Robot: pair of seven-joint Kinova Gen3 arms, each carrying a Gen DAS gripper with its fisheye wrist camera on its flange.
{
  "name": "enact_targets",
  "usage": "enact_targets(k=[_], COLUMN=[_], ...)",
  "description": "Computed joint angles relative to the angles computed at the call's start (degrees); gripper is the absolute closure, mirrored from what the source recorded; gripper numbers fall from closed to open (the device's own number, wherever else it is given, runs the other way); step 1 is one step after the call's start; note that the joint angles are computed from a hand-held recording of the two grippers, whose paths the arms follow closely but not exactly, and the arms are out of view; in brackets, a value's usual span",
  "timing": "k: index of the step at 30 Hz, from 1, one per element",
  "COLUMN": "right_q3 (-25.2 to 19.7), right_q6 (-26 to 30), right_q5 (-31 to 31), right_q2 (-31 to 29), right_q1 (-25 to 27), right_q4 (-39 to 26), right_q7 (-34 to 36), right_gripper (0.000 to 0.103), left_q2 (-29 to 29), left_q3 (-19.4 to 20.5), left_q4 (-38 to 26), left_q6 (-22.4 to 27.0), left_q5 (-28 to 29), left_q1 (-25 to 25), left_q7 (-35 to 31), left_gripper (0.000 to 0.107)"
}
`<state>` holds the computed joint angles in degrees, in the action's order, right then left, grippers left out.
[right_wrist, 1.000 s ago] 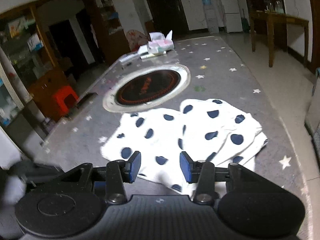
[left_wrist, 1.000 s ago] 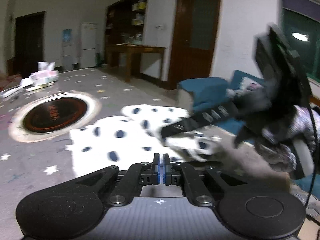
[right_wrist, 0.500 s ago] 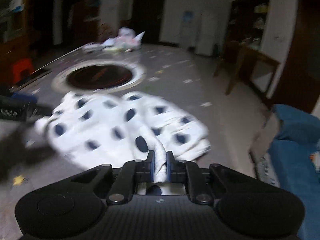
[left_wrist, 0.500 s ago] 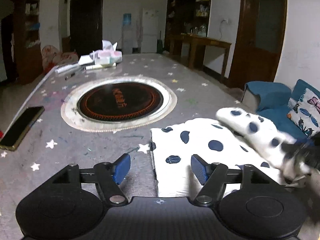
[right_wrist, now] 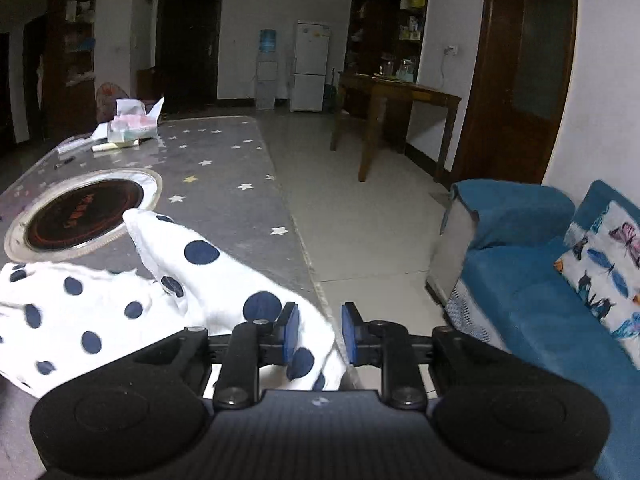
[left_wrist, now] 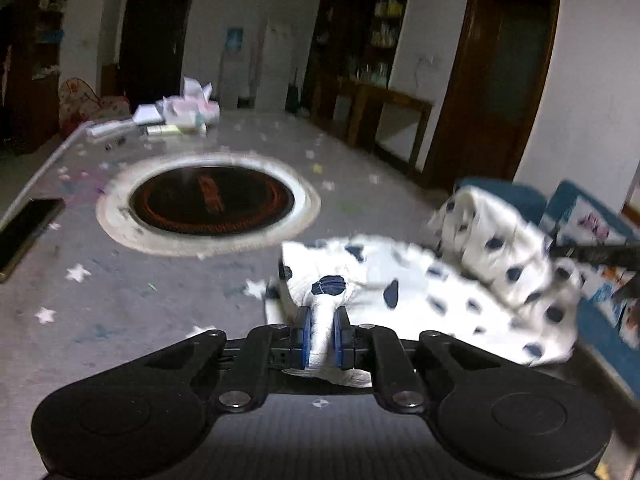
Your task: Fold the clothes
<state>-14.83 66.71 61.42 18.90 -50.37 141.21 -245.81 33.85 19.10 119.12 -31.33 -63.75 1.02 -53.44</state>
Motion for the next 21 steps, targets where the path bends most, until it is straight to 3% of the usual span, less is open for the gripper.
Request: enact_targets(k=[4, 8, 12, 13, 16, 18, 21], right_q3=[-1.3, -2.7, -4.4, -4.7, -5.5, -6.0, -5.8], right_q6=[0.6, -0.3, -5.7, -7.2, -11.1, -11.7, -11.1], right_q5=[3.4, 8.5, 16.2, 17.7, 19.6, 18.1, 14.1], right_q2=[-0.5, -2.9, -7.1, -7.7, -7.6, -6.3, -3.6], right_q1=[-1.8, -2.6, -1.1, -0.5, 0.2, -0.4, -2.1], right_q4=[0.5, 0.7, 1.5, 1.4, -0.8, -2.4, -4.6], right_q7=[-1.5, -1.4, -0.4, 0.5, 6.0, 10.6, 17.6], right_gripper=[0.079, 0.079, 0.072, 0.066, 0.061, 0.053, 0.052], left_q2=[-3.9, -6.6, -8.3, -8.4, -7.9, -7.4, -6.7], left_q3=[-2.9, -4.5, -8.5, -9.2, -10.9, -11.6, -12.0], left_q4=[4.7, 9.2, 13.8, 14.5, 16.1, 16.6, 17.4], left_q6=[-7.8, -15.2, -21.9, -22.7, -23.7, -21.7, -18.5], left_q5=[-1.3, -10.0, -18.9, -21.2, -26.4, -27.5, -26.1], left_q1=[-2.6, -6.9, -7.8, -7.6, -6.2, -4.3, -2.3], left_q7=[-4.2, -6.9, -13.3, -14.0, -16.8, -17.5, -18.8], left_gripper=[0.096, 0.096, 0.096, 0.096, 0.096, 0.095, 0.089])
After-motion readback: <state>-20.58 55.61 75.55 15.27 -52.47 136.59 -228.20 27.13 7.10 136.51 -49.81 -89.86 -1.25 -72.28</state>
